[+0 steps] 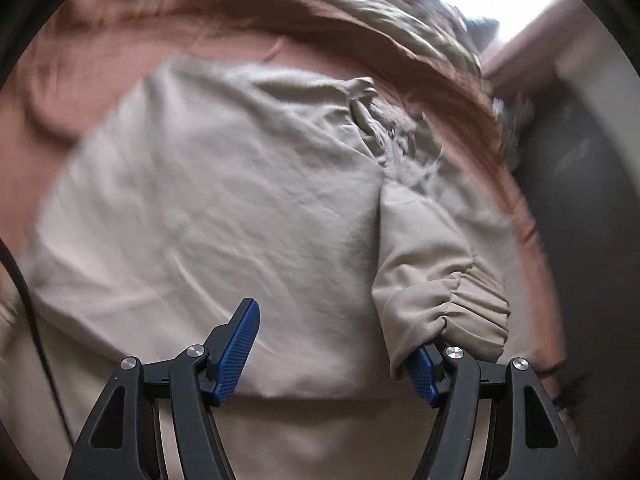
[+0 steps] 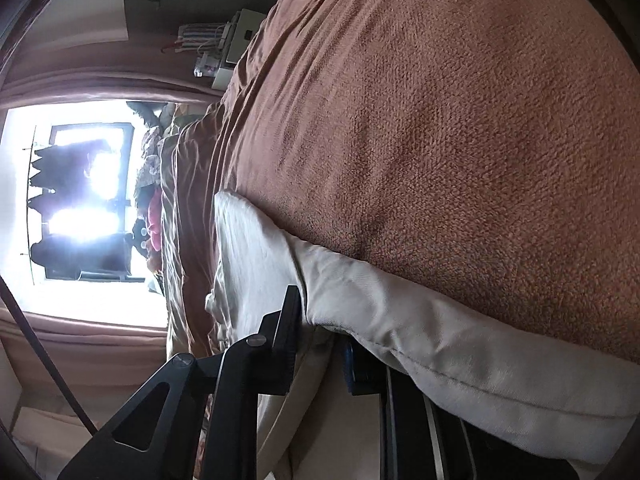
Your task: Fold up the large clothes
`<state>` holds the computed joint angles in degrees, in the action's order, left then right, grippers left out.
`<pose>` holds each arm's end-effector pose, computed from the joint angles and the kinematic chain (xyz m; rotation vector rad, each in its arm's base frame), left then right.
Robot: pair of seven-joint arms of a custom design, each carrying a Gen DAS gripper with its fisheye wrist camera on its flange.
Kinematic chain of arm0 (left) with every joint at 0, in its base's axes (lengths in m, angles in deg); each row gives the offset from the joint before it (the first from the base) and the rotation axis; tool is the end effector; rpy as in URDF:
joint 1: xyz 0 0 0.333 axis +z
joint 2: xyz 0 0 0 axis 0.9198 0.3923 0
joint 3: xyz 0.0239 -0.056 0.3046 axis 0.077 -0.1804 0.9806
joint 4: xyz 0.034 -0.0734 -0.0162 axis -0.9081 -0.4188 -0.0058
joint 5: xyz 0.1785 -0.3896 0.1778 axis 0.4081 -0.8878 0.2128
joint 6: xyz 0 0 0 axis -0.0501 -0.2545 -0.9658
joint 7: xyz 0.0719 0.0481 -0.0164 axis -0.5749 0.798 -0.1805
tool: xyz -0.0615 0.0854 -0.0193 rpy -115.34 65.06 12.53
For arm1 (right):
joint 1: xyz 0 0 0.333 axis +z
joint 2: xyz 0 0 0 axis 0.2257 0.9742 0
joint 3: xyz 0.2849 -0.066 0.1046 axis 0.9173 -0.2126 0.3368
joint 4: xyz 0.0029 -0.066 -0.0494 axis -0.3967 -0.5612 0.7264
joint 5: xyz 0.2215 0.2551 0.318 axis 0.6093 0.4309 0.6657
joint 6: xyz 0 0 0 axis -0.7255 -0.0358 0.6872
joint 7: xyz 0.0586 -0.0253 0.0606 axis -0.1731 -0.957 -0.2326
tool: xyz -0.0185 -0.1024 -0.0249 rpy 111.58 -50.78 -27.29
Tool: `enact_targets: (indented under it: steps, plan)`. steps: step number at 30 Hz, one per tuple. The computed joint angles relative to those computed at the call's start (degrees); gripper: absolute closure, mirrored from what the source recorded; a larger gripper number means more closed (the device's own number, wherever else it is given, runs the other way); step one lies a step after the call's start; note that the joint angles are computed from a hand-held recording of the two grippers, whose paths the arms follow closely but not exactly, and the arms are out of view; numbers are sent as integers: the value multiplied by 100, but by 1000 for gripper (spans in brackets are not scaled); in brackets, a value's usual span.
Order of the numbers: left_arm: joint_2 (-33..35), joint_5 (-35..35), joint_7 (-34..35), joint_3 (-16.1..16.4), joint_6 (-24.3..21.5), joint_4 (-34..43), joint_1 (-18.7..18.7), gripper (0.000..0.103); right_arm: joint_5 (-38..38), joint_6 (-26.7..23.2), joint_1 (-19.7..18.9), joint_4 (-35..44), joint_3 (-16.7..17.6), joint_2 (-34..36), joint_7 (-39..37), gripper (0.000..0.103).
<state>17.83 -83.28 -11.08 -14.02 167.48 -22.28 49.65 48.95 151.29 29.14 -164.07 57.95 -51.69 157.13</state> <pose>0.7106 -0.3687 0.4027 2.4111 -1.6668 1.0589 0.6405 0.2448 0.3545 -0.3979 2.0226 0.1865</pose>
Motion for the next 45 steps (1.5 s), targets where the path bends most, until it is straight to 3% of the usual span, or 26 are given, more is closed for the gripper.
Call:
enact_targets:
  steps: [1, 4, 5, 7, 8, 9, 11, 12, 15, 23, 24, 25, 26, 28, 31, 33, 35, 36, 38, 40, 43, 45]
  plan:
    - [-5, -354, 91, -201, 245, -124, 196, 33, -7, 28, -5, -22, 11, -5, 12, 88]
    - [10, -509, 141, -260, 447, -172, 225, 33, -167, 2, -163, 61, 93, 48, 118, 88]
    - [10, -653, 213, -403, 622, -242, 342, 33, -174, 3, -172, 79, 90, 58, 136, 88]
    - [34, -1605, 780, -989, 1302, -491, 792, 33, -255, -22, -249, 71, 142, 47, 213, 88]
    - [19, -1811, 764, -1031, 1422, -550, 826, 33, -256, -26, -239, 57, 126, 36, 215, 88]
    - [-31, -1615, 489, -873, 1374, -575, 719, 33, -261, -56, -234, 31, 120, 6, 218, 88]
    - [-206, -1020, -157, -69, 1153, -589, 103, 33, -226, -96, -184, 14, 64, -26, 181, 88]
    - [-268, -787, -397, 178, 1137, -621, -81, 33, -265, -84, -236, 2, 106, -30, 217, 88]
    - [-375, -314, -829, 411, 1092, -676, -212, 33, -459, -75, -434, -37, 264, -51, 395, 88]
    - [13, 725, -896, 485, -126, -13, -308, 34, -448, -137, -383, -93, 191, -119, 542, 88]
    - [75, 833, -885, 488, -239, 57, -331, 39, -507, -108, -443, -77, 228, -89, 577, 88]
    - [225, 975, -813, 492, -493, 277, -379, 54, -533, -52, -474, -68, 240, -57, 609, 88]
    - [381, 1134, -742, 526, -911, 552, -439, 62, -562, 9, -509, -64, 252, -26, 650, 88]
    - [587, 1514, -706, 631, -1428, 929, -606, 66, -931, 28, -830, -26, 488, 44, 897, 88]
    - [724, 1823, -632, 658, -1779, 1214, -676, 70, -1519, -35, -1368, -4, 919, 80, 1433, 88]
    - [718, 1827, -636, 619, -1786, 1206, -623, 70, -2085, -34, -1872, -7, 1345, 107, 1935, 87]
    - [660, 1757, -629, 556, -1714, 1124, -548, 70, -2338, 43, -2001, -60, 1426, 69, 2222, 87]
    - [583, 1727, -622, 527, -1632, 1020, -517, 70, -2420, 5, -1994, -100, 1392, 3, 2324, 84]
    - [367, 1724, -634, 496, -1311, 729, -480, 70, -2589, -19, -1987, -192, 1331, -124, 2490, 52]
    - [143, 1552, -444, 349, -1017, 413, -343, 70, -2290, 101, -1556, -309, 923, -269, 2340, 39]
    - [-198, 1442, -322, 295, -789, 44, -299, 70, -2326, 164, -1373, -523, 740, -467, 2411, 39]
    - [-459, 1456, -327, 303, -640, -239, -303, 67, -2593, -112, -1410, -650, 748, -645, 2562, 39]
